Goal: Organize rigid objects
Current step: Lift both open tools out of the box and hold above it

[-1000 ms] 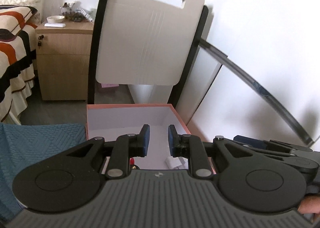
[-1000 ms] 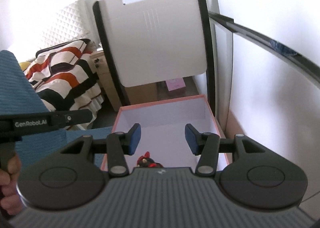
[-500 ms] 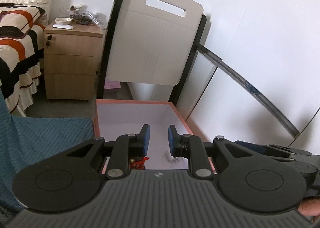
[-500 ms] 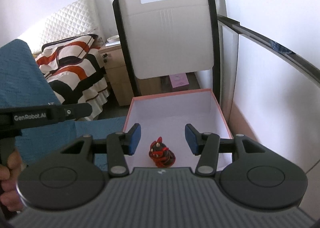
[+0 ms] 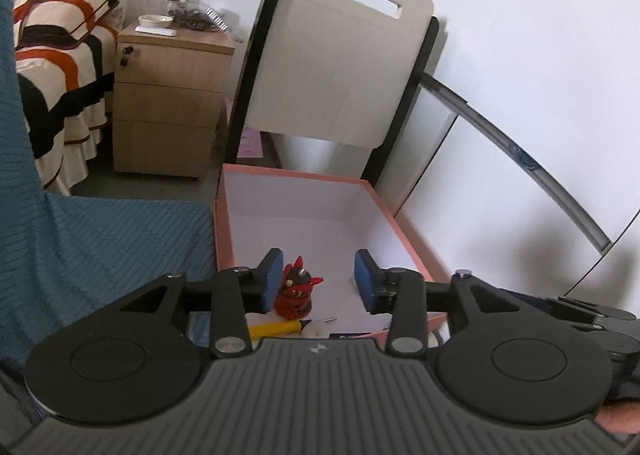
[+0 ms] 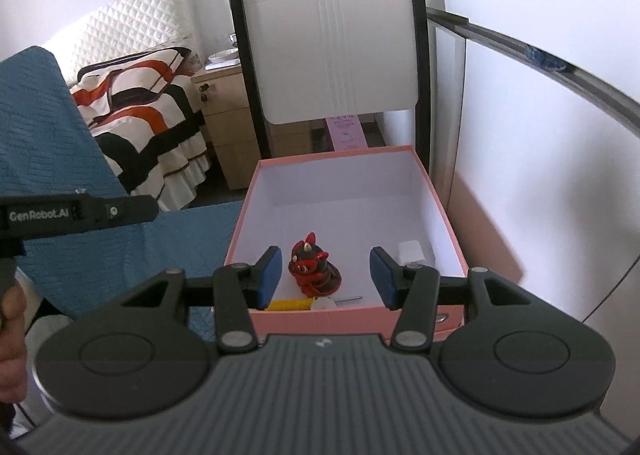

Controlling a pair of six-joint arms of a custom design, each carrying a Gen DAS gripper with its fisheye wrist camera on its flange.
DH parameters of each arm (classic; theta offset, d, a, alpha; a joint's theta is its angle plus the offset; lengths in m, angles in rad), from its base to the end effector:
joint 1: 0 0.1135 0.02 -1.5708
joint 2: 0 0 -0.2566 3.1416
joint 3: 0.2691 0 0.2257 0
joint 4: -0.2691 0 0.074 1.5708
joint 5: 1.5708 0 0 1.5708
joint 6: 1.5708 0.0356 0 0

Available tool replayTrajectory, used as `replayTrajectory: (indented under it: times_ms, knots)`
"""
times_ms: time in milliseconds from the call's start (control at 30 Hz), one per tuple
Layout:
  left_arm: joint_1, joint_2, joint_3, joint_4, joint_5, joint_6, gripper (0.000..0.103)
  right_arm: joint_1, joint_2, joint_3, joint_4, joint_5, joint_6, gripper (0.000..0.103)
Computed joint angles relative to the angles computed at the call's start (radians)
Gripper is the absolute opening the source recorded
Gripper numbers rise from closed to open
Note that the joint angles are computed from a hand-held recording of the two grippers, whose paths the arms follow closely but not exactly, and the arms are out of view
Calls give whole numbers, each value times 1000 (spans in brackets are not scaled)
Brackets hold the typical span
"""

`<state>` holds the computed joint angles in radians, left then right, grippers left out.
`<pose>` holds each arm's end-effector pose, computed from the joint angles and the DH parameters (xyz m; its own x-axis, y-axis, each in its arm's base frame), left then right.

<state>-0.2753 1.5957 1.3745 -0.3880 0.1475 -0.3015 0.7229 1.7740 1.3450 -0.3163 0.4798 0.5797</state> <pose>0.3271 -0.0978 0.3183 -0.6401 -0.1244 -0.7581 0.2040 0.9239 -0.3238 0.2900 0.2339 0.2573 -0.6076 0.1120 -0.7863 0.0004 0.9901 0.1406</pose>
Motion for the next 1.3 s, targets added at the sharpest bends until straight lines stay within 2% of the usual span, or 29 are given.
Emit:
replayTrajectory:
  times_ms: [100, 167, 200, 267, 300, 367, 667, 933, 1300]
  knots:
    - [-4, 4, -9, -10, -26, 10, 58, 7, 5, -14, 15, 6, 1, 52]
    - [0, 3, -21, -5, -30, 1, 77, 2, 4, -31, 38, -13, -12, 56]
    - [2, -4, -33, 2, -34, -1, 87, -3, 5, -35, 44, -26, -16, 61]
    - [4, -17, -50, 10, -38, -6, 91, -11, 10, -31, 38, -32, -8, 76]
    - [8, -22, -56, 17, -30, -11, 93, -15, 10, -34, 41, -31, 2, 88]
    - [12, -29, -70, 29, -14, -20, 98, -21, 8, -45, 54, -29, 15, 92]
    - [6, -46, -88, 24, -52, -45, 103, -5, 18, -46, 45, -13, 39, 92]
    - [-6, -73, -97, -10, -88, -49, 103, 16, 9, -47, 33, 11, 30, 92]
    - [8, -73, -80, -50, -64, -66, 103, 14, 19, -40, 27, -11, 32, 92]
